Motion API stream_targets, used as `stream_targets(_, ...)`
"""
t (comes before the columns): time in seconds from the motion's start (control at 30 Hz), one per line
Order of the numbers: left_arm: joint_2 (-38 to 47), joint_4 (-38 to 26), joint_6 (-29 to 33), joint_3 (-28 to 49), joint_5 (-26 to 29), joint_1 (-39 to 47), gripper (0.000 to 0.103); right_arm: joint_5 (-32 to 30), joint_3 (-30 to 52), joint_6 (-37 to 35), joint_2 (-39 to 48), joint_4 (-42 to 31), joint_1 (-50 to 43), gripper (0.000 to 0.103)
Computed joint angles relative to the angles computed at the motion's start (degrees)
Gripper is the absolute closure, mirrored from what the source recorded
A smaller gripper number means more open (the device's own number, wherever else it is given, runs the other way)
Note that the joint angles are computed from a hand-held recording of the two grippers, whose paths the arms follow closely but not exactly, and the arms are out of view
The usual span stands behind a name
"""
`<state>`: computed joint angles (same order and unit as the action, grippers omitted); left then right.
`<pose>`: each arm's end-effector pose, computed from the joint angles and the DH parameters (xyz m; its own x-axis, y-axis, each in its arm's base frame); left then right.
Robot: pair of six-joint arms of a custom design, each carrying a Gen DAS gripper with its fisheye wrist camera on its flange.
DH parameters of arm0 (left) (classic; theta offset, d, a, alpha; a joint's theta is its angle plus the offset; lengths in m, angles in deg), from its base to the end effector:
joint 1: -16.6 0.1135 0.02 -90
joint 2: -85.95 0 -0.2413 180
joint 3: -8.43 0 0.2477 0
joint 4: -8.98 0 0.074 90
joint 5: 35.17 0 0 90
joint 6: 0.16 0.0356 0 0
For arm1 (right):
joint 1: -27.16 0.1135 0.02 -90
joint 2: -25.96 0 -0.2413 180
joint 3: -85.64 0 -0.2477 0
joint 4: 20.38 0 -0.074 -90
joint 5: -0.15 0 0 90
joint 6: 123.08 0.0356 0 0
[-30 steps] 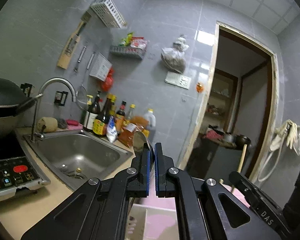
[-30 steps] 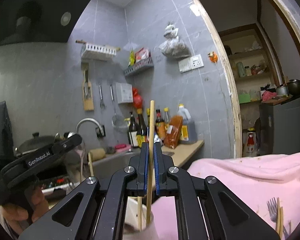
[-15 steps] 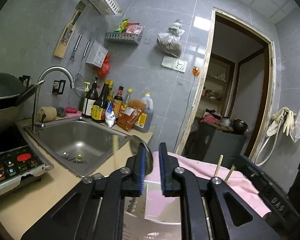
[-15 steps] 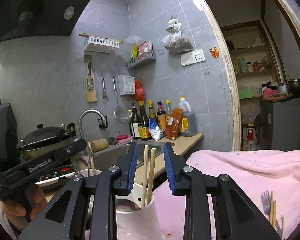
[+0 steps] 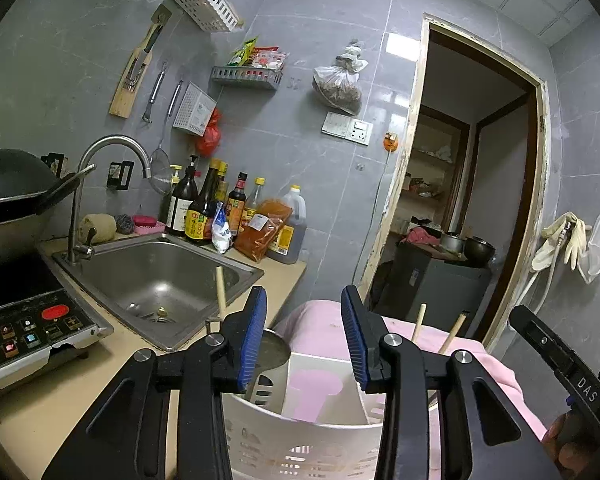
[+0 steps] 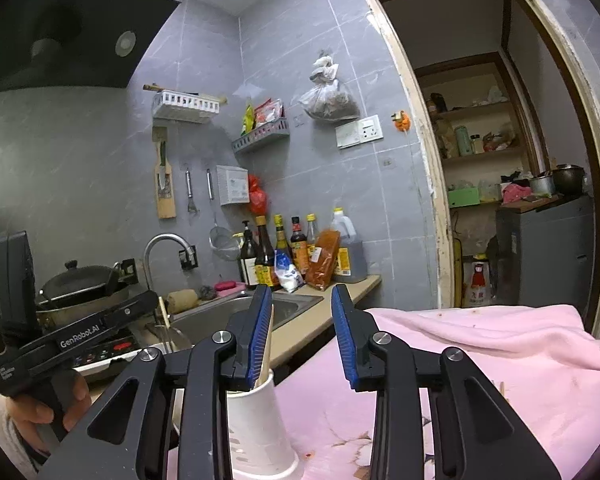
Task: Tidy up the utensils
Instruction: 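Move both open grippers back over the forks and chopsticks on the cloth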
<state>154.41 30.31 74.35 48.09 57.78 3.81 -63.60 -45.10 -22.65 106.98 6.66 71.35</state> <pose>0.2503 -0.0587 0.2044 -0.1945 -0.2293 -0.9537 0.2271 0.9353 -0.2713 0.2250 0.1968 0.2127 -0.1140 0.1156 -0.9867 -0.2933 0.9450 0.1446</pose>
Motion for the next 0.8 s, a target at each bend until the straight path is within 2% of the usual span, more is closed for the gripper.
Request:
stream_targets(0.07, -1.4, -0.5, 0.6, -0.4, -1.0, -1.0, 0.065, 0.9, -1.0, -0.1, -1.3, 0.1, 0.2, 0.073)
stream_targets(0.2, -4.6, -0.9, 1.4, -1.5, -3.9, -4.2, 0.049, 4.3, -3.8, -0.7, -5.2, 0.0, 0.8, 0.061)
stream_targets(0.27, -6.0, -1.2, 1.8, -1.7, -5.9, -6.4, 0.044, 6.7, -5.4, -1.4, -7.9, -0.7, 1.3, 0.058)
stream_targets(0.37, -7.3, -1.5, 3.2, -1.7, -9.7, -10.5, 0.036, 10.4, -7.7, -2.7, -12.6, -2.3, 1.9, 0.049)
stream_targets(0.43, -7.5, -1.2, 4.3, -1.5, -12.0, -13.3, 0.026, 13.3, -9.7, -3.9, -16.5, -3.4, 2.7, 0.037)
stream_targets(0.47, -7.5, -1.1, 4.8, -1.4, -12.9, -14.8, 0.025, 14.1, -10.6, -4.3, -18.0, -3.8, 2.8, 0.028)
stream_targets(0.6, -5.9, -0.8, 7.5, -0.1, -16.2, -20.8, 0.019, 19.0, -14.2, -6.4, -27.3, -8.3, 3.6, 0.019)
stream_targets(0.67, -4.5, -0.6, 8.5, 0.8, -16.7, -23.1, 0.016, 20.6, -15.5, -6.9, -31.7, -11.6, 3.6, 0.016)
stream_targets(0.77, -1.2, -0.6, 9.4, 2.6, -16.5, -26.3, 0.014, 22.6, -17.2, -6.9, -38.7, -18.1, 3.0, 0.003)
stream_targets(0.8, -0.2, -0.9, 9.3, 3.2, -16.2, -27.0, 0.013, 23.0, -18.1, -6.6, -41.5, -20.5, 2.5, 0.002)
